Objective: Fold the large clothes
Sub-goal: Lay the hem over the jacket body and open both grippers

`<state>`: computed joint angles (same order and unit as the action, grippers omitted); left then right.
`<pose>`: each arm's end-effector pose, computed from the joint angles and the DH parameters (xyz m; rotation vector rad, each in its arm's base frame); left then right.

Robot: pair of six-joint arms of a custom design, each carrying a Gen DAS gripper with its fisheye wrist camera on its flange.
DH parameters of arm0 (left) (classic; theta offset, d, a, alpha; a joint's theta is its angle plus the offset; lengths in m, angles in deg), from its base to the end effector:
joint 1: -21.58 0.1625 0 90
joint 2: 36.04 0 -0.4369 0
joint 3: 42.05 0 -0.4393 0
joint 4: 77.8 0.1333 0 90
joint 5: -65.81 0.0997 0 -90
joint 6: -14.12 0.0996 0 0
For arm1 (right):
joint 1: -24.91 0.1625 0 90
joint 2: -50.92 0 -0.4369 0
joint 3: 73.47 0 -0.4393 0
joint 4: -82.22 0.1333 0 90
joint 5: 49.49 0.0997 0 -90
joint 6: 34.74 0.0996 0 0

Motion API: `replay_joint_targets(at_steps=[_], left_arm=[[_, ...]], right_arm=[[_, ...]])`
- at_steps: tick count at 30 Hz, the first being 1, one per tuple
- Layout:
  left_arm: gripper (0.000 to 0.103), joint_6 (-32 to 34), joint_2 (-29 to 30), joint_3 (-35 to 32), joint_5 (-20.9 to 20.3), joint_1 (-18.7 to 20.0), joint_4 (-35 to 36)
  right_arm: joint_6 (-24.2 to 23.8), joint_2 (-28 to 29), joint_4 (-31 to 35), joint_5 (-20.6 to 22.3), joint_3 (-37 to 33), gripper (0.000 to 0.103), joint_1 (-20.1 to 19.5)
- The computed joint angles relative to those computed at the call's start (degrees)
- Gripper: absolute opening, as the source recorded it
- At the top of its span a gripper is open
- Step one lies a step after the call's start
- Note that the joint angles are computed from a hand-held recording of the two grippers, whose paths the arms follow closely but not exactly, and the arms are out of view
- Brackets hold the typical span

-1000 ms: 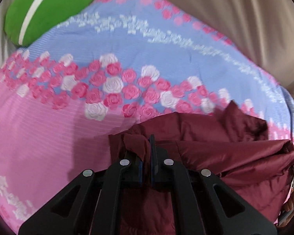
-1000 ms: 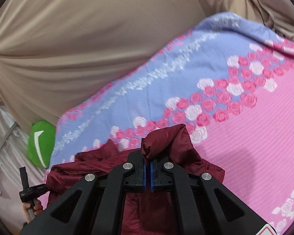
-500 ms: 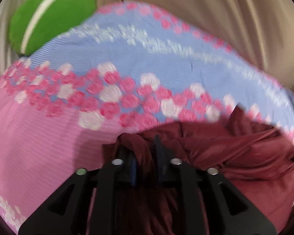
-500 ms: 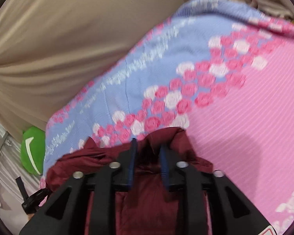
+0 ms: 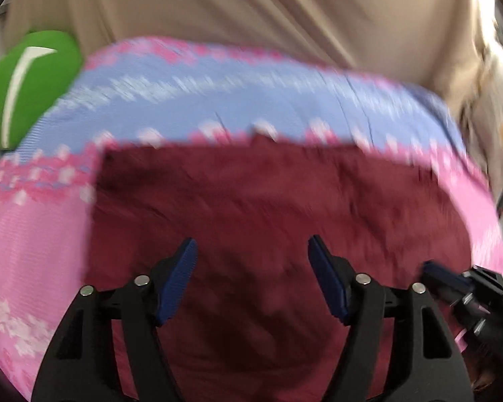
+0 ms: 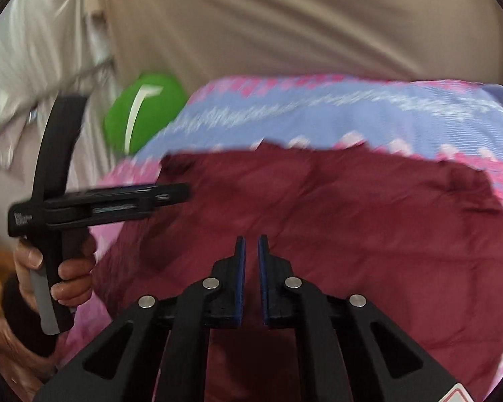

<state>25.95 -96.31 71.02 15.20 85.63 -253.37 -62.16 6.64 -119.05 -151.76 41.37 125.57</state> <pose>-0.0893 -0.6325 0.1812 0.5407 2.3641 -0.8099 0.2208 -0.5670 0.0445 0.7729 -2.5671 0.9413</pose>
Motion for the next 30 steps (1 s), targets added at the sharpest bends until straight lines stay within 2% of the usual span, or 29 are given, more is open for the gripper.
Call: replay_joint_targets(at_steps=[2, 5, 7, 11, 13, 14, 16, 18, 19, 21, 24, 26, 27, 30], left_arm=[[0.065, 1.1, 1.8, 0.9, 2.7, 0.2, -1.6], [0.065, 2.5, 1.5, 2.3, 4.1, 1.2, -4.7], [0.065, 1.7, -0.3, 2.7, 3.7, 2.6, -3.9], [0.065, 2.2, -0.7, 2.3, 7.8, 4.9, -6.6], [0.076, 1.2, -2.1, 2.3, 6.5, 6.7, -5.8], [0.076, 0.5, -2.4, 2.6, 6.6, 6.9, -5.9], [0.076, -0.2, -2.3, 2.3, 9.4, 7.4, -7.0], [0.076, -2.5, -3.3, 1.5, 8.9, 7.9, -5.2], [0.074, -3.5, -3.7, 1.0, 8.4, 7.8, -4.4], [0.073, -2.9, -3.5, -0.1, 8.7, 7.1, -5.5], [0.074, 0.5, -1.6, -3.2, 8.9, 5.4, -8.5], [0.074, 1.3, 0.7, -6.7, 7.9, 5.2, -7.5], [0.074, 1.4, 2.5, -9.1, 8.1, 5.4, -6.3], [0.074, 2.0, 7.2, -14.7, 9.4, 6.4, -2.8]], right_arm=[[-1.1, 1.9, 0.9, -2.8, -0.4, 0.005, 0.2], [-1.0, 1.6, -2.2, -5.8, 1.4, 0.001, -0.9], [1.3, -0.8, -4.3, -6.4, 3.7, 0.000, -3.0], [6.0, -5.5, -10.2, -9.8, 8.4, 0.000, -7.6], [8.4, -7.6, -12.3, -10.5, 10.4, 0.000, -10.0], [9.0, -8.1, -13.8, -12.2, 11.0, 0.000, -10.6], [9.9, -9.1, -16.2, -16.0, 11.9, 0.000, -11.2], [11.2, -10.1, -16.5, -18.3, 12.0, 0.001, -11.3], [10.3, -10.0, -17.4, -20.7, 10.9, 0.010, -10.2], [8.4, -10.2, -17.5, -20.9, 8.7, 0.012, -8.8], [9.0, -11.5, -9.1, -12.1, 3.6, 0.012, -8.0], [8.3, -9.9, -4.3, -11.2, -1.2, 0.012, -7.7], [8.5, -8.3, 0.4, -11.3, -5.1, 0.012, -7.7], [12.2, -5.4, 11.1, -9.5, -11.6, 0.012, -9.1]])
